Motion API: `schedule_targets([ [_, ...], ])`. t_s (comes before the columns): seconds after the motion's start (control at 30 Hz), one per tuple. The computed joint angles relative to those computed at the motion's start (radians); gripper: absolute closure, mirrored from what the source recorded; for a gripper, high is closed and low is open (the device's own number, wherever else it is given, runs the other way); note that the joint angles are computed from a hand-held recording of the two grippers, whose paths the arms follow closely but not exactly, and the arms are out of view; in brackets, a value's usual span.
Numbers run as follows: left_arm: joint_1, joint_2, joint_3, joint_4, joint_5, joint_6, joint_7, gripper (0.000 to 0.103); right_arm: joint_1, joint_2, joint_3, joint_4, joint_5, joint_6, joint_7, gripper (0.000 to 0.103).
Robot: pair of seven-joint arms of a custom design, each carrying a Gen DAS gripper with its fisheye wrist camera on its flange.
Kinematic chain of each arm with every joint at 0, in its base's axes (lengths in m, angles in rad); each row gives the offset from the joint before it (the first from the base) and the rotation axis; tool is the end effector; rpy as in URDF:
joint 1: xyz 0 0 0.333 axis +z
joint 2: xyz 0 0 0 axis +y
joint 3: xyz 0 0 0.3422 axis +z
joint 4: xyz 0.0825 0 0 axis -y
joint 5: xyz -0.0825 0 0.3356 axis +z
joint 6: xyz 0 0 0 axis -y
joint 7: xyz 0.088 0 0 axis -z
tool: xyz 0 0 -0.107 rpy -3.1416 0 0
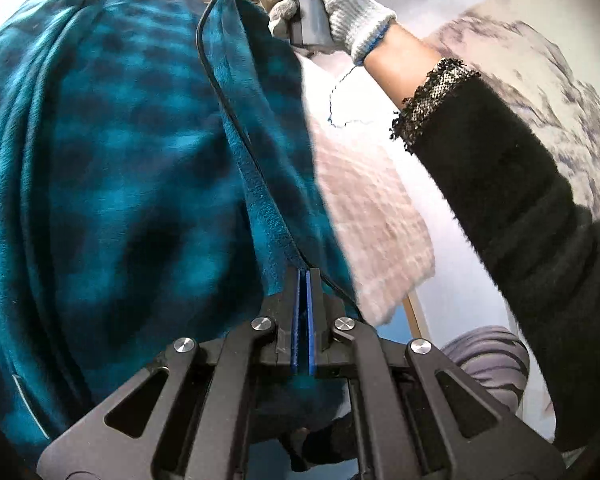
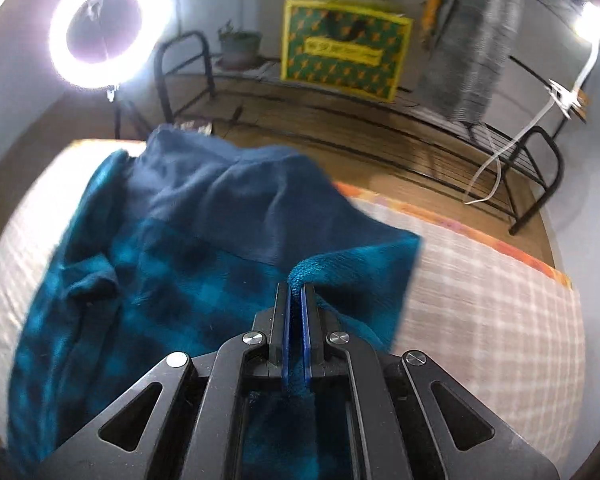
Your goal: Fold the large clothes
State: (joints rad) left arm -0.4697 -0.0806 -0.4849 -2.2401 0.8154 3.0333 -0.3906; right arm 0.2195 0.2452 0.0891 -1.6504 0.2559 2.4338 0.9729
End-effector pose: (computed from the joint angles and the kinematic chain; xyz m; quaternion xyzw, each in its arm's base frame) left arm 0.2422 -0.4496 0.5350 0.7006 -0.5638 0.4327 0.0635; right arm 0.6094 0.1878 0.5699 -0.8779 0.3827 -0.1420 0.2503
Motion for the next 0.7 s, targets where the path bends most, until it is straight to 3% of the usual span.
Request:
schedule_targets([
  [0.17,0.011,-0.002,0.002,-0.027,-0.001,-0.01,-0.031,0.103,0.031,0.097,-0.01,0.025,-0.077,0.011,0.083,0.1],
  [0.27,0.001,0.002,0.004,-0.022,-0.006,-0.03,-0.02,0.103,0.002,0.101,0.01,0.021,-0.034,0.015,0.06,0.099],
  [0.37,-0.016,0.009,0.007,-0.015,-0.034,-0.049,-0.009,0.102,-0.042,0.07,0.019,0.046,0.04,-0.063,0.033,0.094],
  [0.4,-0.023,0.007,0.009,-0.011,-0.047,-0.059,0.003,0.101,-0.063,0.039,0.021,0.033,0.085,-0.064,0.011,0.09],
  [0.47,-0.028,-0.009,0.01,-0.015,-0.049,-0.074,0.004,0.074,-0.109,-0.007,0.023,0.022,0.198,-0.101,-0.052,0.079],
  [0.53,-0.016,-0.021,-0.006,-0.006,-0.011,-0.096,-0.038,0.063,-0.155,-0.068,0.0,-0.011,0.315,-0.132,-0.102,0.062],
  [0.6,-0.028,-0.025,-0.004,-0.001,-0.05,-0.113,0.009,0.063,-0.179,-0.105,-0.04,-0.046,0.362,-0.144,-0.111,0.049],
  [0.7,-0.034,-0.003,-0.003,0.005,-0.072,-0.098,0.031,0.063,-0.2,-0.103,-0.084,-0.056,0.351,-0.19,-0.082,0.048],
])
